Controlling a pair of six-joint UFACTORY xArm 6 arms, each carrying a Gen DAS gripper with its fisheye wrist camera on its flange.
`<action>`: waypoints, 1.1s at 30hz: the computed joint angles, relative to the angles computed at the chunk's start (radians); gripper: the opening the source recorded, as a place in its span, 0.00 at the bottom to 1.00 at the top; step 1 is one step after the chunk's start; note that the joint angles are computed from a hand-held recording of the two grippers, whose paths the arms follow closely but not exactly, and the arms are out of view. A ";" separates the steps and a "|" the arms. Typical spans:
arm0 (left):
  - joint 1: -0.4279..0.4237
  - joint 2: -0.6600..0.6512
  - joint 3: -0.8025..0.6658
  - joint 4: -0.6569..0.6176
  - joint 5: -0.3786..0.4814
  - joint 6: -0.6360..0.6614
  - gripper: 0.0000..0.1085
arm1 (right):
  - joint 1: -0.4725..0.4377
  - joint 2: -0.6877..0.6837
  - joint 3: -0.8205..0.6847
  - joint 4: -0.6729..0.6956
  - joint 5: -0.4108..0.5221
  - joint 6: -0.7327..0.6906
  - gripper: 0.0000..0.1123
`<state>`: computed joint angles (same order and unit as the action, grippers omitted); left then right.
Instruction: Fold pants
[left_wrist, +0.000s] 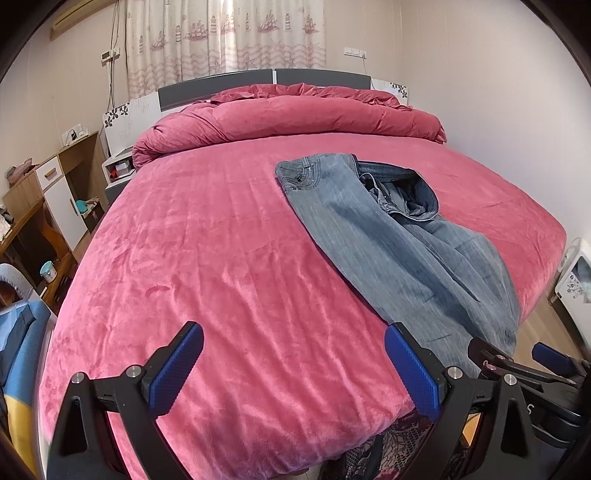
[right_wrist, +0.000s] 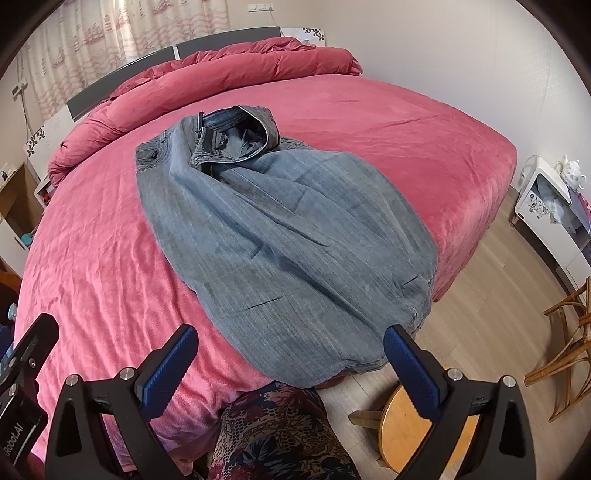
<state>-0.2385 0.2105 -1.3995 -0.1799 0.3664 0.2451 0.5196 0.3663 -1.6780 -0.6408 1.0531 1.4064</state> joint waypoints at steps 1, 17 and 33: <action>0.000 0.000 0.000 -0.001 0.001 0.001 0.91 | 0.001 0.000 0.000 -0.001 0.000 0.001 0.91; 0.001 0.004 -0.003 -0.021 0.016 0.012 0.92 | -0.001 0.003 0.000 0.004 -0.006 -0.011 0.91; 0.031 0.069 -0.116 -0.313 0.212 0.212 0.92 | -0.030 0.004 0.040 0.045 -0.121 -0.042 0.87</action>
